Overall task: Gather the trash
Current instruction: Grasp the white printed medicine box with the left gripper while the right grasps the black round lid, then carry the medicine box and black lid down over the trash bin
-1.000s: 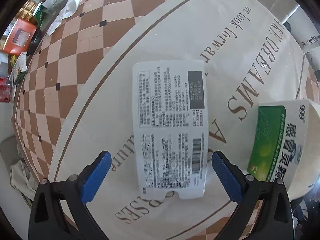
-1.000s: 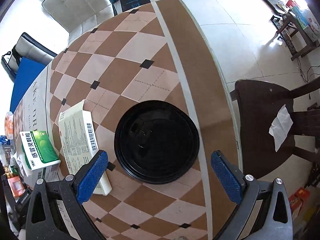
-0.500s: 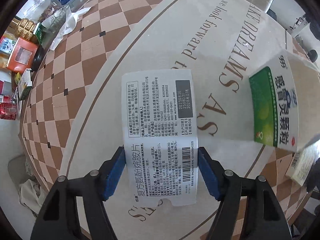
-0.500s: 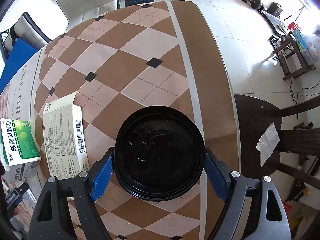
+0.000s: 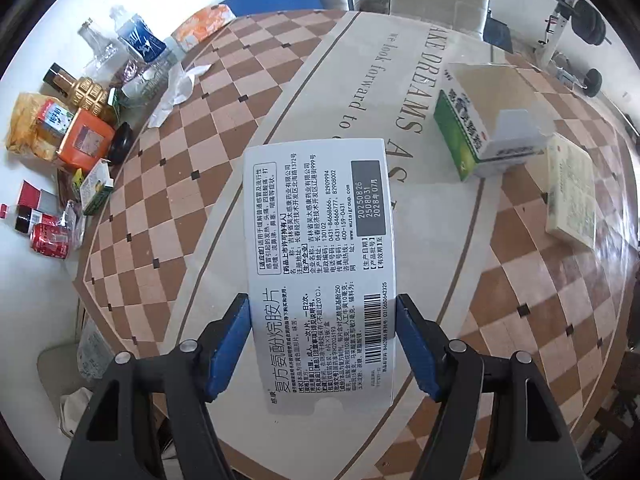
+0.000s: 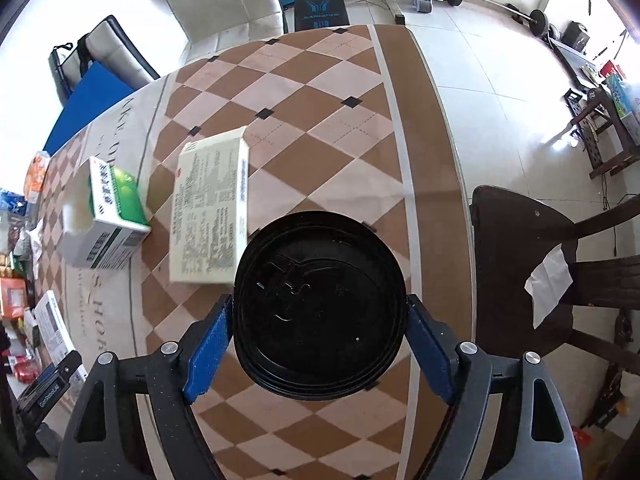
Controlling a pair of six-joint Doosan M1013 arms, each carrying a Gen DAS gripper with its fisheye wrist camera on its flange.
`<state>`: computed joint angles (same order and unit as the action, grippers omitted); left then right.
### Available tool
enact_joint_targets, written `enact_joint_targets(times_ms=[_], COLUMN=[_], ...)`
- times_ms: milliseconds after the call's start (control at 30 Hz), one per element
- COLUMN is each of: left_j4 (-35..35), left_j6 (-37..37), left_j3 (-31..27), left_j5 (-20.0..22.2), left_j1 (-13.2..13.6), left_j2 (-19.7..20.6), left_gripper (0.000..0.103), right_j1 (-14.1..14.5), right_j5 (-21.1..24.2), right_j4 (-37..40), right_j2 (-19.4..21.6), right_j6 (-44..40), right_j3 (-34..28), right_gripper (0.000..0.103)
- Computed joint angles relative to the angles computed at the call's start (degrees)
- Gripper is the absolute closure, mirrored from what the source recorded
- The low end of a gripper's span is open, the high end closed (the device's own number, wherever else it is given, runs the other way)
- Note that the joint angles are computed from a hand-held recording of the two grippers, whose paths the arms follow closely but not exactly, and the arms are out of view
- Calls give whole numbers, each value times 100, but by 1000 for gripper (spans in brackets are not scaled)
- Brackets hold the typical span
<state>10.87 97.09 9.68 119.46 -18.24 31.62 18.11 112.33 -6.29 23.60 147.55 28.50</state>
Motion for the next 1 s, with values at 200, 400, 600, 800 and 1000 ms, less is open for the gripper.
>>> enact_joint_targets(times_ms=[200,400,600,800,1000], left_j4=[-376,-716,-1130,-1482,-1389], left_j6=[92,194,459,706,548], left_j3=[1411,2883,3946,4801,5778], left_j5=[-970,-1758,-2027,-1836,-1702], left_j1=[251,462,765,1108,1223], left_j2=[-903,-1940,-2827,-3410,-3801], left_gripper=[34,34,34,34,34], right_j1=[626,1373,2210,3013,3426], right_j5=[-105,-427,-485,-545,-850], right_j4=[-49,-223,-694,-838,-297], right_j2=[-128,-397,-617,-1027,-1408], right_j6=[20,303,733,1629,2148], right_j3=[-105,93,289,1028,2055], right_gripper=[19,19,19,19,19])
